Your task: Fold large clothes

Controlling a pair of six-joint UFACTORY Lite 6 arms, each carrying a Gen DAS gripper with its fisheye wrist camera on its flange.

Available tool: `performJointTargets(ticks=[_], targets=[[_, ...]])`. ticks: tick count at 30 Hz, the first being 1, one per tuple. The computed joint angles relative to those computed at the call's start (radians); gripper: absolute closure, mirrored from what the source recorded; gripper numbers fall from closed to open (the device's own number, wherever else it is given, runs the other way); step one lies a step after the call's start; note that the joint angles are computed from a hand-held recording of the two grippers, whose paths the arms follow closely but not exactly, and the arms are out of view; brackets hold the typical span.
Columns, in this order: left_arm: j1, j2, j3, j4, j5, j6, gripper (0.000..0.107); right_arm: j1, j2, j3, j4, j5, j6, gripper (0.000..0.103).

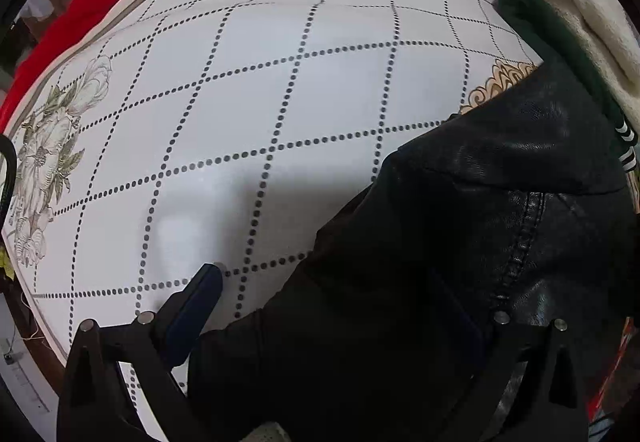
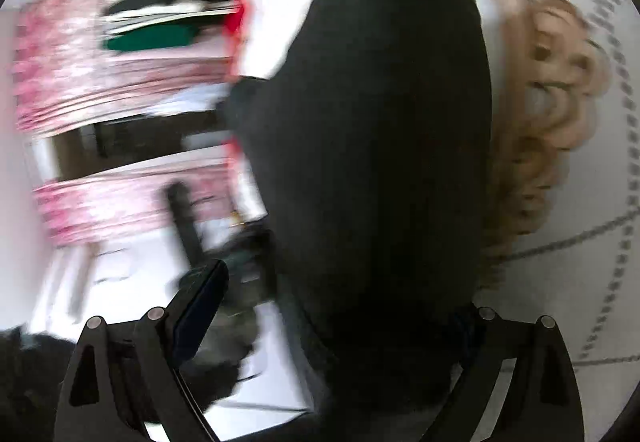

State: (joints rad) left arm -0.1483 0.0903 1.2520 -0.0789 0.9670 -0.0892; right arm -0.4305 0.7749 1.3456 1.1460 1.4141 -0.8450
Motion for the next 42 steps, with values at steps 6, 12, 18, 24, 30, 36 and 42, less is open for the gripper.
performJointTargets(ticks=[6, 12, 18, 24, 30, 36, 42], targets=[[0.013, -0.027, -0.041, -0.023, -0.032, 0.029, 0.004, 0.003, 0.04, 0.01, 0.025, 0.01, 0.007, 0.008], [0.112, -0.093, -0.027, -0.099, 0.064, 0.014, 0.004, 0.019, -0.061, -0.118, 0.025, -0.198, 0.065, 0.047], [0.411, -0.354, -0.103, -0.24, 0.263, 0.076, 0.004, -0.121, -0.272, -0.398, 0.069, -0.178, 0.044, 0.056], [0.5, -0.411, -0.343, -0.457, 0.251, 0.112, 0.004, -0.196, -0.231, -0.449, 0.068, -0.198, 0.002, 0.031], [0.325, -0.386, -0.306, -0.452, 0.066, -0.026, 0.006, -0.172, -0.274, -0.442, 0.057, -0.228, 0.032, 0.036], [0.367, -0.326, -0.207, -0.464, 0.056, 0.007, 0.017, -0.155, -0.357, -0.478, 0.162, -0.127, 0.01, 0.058], [0.38, -0.229, -0.061, -0.475, 0.078, 0.057, 0.057, -0.117, -0.387, -0.427, 0.262, -0.068, 0.038, 0.058]])
